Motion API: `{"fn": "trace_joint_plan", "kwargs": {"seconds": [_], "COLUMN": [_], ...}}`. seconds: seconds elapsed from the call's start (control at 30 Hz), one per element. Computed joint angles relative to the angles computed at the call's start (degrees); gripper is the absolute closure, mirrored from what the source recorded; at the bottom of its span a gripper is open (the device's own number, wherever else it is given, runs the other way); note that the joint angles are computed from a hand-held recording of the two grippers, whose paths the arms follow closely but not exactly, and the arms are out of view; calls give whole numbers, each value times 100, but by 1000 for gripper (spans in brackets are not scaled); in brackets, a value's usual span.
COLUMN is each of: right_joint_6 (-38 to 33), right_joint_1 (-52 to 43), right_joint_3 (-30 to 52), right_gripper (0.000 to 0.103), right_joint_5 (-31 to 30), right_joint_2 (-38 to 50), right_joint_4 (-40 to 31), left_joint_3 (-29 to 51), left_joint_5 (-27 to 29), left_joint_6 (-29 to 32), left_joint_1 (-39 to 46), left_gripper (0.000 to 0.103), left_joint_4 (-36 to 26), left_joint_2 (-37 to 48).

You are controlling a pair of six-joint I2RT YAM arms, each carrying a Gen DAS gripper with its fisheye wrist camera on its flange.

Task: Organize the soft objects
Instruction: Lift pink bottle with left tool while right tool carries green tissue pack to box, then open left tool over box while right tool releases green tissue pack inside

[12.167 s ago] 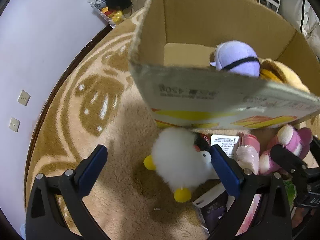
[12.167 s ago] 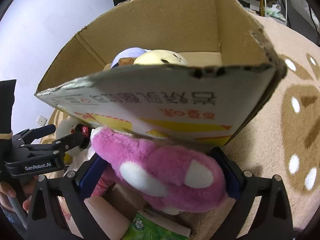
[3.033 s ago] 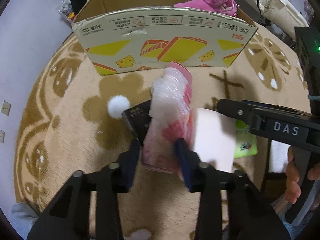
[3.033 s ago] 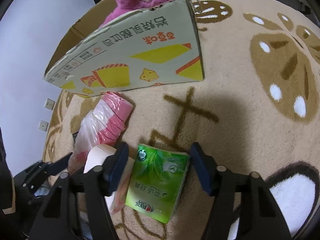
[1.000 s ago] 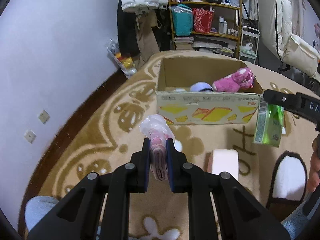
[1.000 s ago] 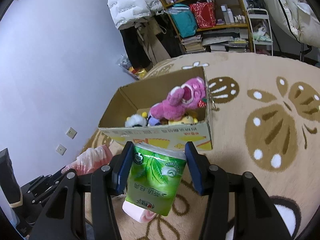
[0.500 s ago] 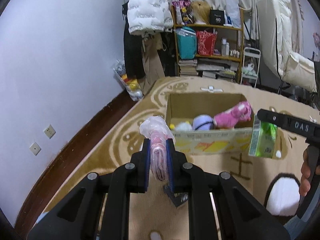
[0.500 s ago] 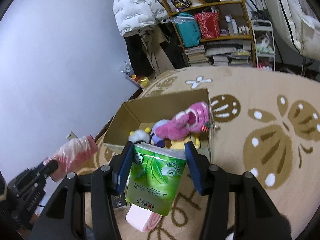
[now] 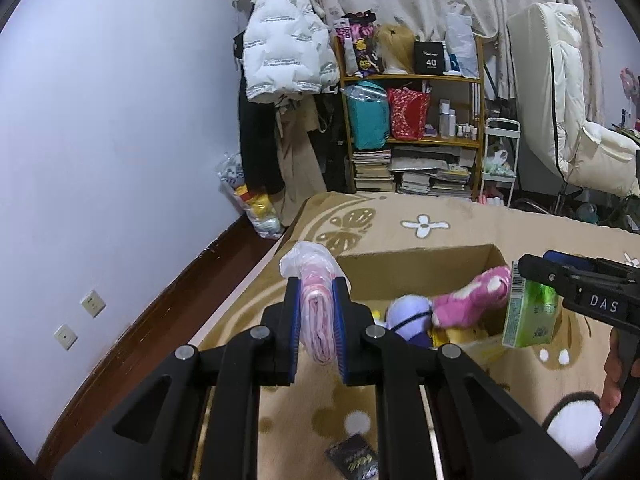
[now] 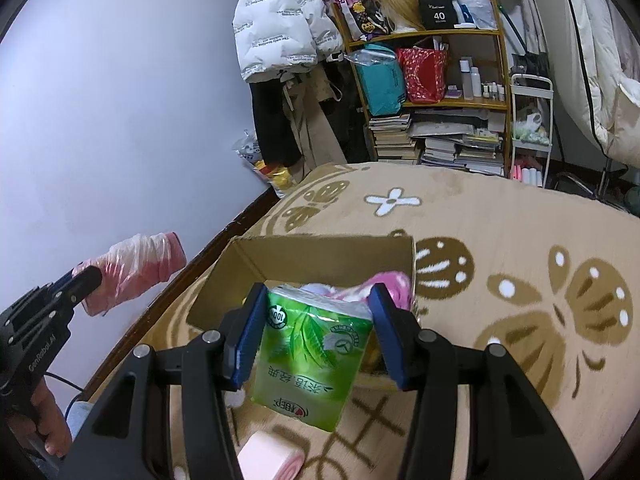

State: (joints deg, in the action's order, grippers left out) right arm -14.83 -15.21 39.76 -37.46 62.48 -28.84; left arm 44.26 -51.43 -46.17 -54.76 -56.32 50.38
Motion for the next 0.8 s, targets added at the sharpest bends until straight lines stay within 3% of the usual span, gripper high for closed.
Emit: {"fn": "trace_joint_plan", "kwargs": {"seconds": [0.1,0.27,0.43,0.6,0.73,0.8], "right_joint_6": [47,250,442,466,640,643], "right_joint_1": [171,466,847,1059,1064,1045], "right_joint_3": [175,313,372,420,491,522], "right_gripper": [48,48,48,46,46,45], "right_joint_5": [166,352,592,651,536,508], "right_joint_2": [310,675,1062,1544,1816,1880], "right_joint_4": [195,598,989,1225,1388,1369], "left_joint_3": [-34,-194,-476,-731,-766,-793], "left_joint_5": [492,649,1556,2323,2139,1982], "left_joint_6": [842,1355,2070,1976,1960,2004], "left_joint_1": [466,680,1377,1976,2041,2016], "left_gripper": [89,89,89,87,83,73], "left_joint_4": [729,1620,2647,3170,3211,3192], "left_joint_2": [93,462,1012,1616,1975,2000]}}
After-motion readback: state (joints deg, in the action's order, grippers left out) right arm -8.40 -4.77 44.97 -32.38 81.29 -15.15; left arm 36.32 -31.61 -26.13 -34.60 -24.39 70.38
